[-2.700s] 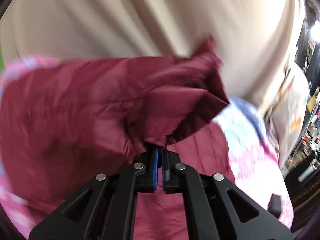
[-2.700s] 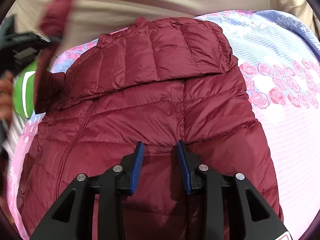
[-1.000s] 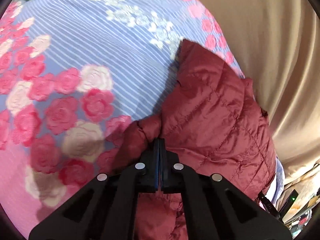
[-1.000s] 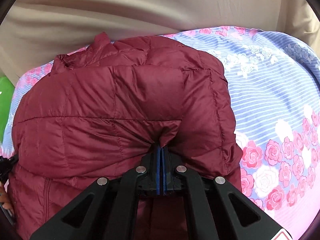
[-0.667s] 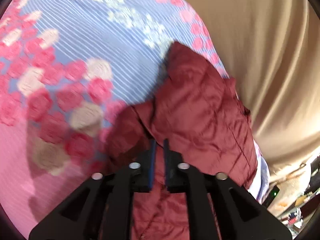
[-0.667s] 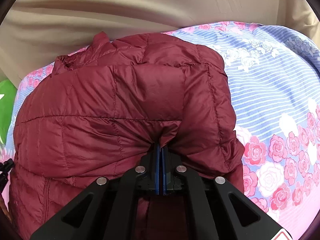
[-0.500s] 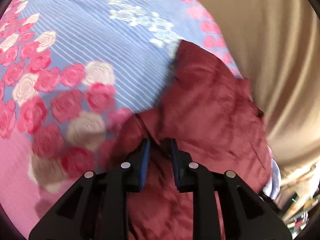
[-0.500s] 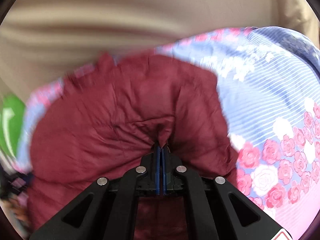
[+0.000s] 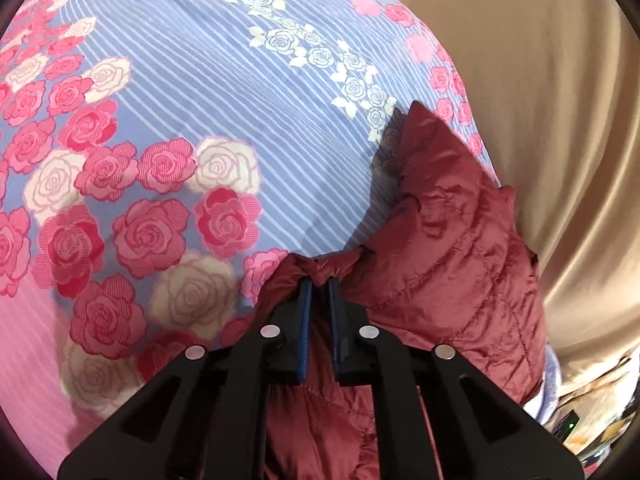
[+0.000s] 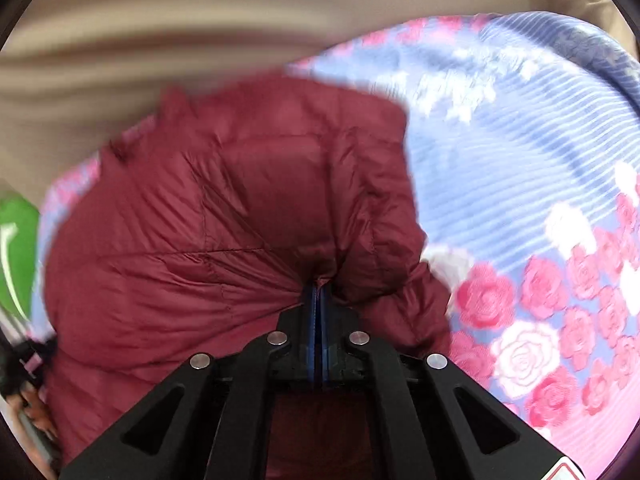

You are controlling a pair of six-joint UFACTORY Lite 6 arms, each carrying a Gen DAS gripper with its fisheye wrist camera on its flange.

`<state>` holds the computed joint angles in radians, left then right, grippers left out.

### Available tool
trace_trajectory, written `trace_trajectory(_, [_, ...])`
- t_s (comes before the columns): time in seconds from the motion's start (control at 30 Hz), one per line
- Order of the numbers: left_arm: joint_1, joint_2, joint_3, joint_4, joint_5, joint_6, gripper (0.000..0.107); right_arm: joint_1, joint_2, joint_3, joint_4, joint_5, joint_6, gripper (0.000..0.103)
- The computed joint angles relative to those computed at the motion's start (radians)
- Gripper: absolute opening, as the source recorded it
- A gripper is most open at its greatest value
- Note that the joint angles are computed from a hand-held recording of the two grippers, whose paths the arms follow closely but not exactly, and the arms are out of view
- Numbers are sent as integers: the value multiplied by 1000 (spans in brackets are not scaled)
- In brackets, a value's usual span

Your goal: Fold large clothes

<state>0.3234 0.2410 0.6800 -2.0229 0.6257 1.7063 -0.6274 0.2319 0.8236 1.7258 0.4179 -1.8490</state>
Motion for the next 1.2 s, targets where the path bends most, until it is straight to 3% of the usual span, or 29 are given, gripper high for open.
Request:
trace_trajectory(0.13, [-64, -61, -73, -195, -57, 224, 6, 64, -145, -70, 47, -154, -7, 0])
trace_trajectory(0.2, [-84, -73, -89, -252, -76, 285, 6, 82, -263, -121, 95, -277, -6, 16])
trace_trajectory(0.23, [-102, -79, -83, -274, -97, 297, 6, 100, -334, -154, 62, -318, 52, 17])
trace_trajectory(0.33, [-133, -101, -101, -346, -135, 376, 7, 196, -469, -201, -223, -246, 336, 12])
trace_trajectory(0.43, [-163, -114, -106, -415, -169, 440, 7, 452, -479, -143, -523, -219, 650, 12])
trace_trajectory(0.47, [-168, -118, -105, -418, -178, 441, 7, 557, -420, -70, -610, -182, 755, 12])
trace_trajectory(0.53, [-168, -110, -99, -420, -177, 443, 7, 713, -282, 63, -681, -185, 867, 12])
trace_trajectory(0.63, [-153, -110, -105, -388, -157, 414, 7, 902, 16, 352, -922, -195, 1144, 12])
trace_trajectory(0.87, [-135, -97, -101, -353, -128, 377, 7, 1080, 587, 1018, -1489, -52, 1759, 12])
trace_trajectory(0.93, [-129, -96, -103, -345, -119, 371, 7, 1108, 740, 1227, -1647, 6, 1933, 5])
trace_trajectory(0.97, [-127, -95, -103, -341, -117, 367, 7, 1108, 815, 1332, -1689, 34, 1983, 0])
trace_trajectory(1.1, [-130, -97, -102, -340, -122, 367, 7, 1070, 1043, 1669, -1604, 127, 1988, 0])
trace_trajectory(1.2, [-110, -90, -105, -307, -95, 341, 7, 1072, 967, 1547, -1584, 82, 1983, 0])
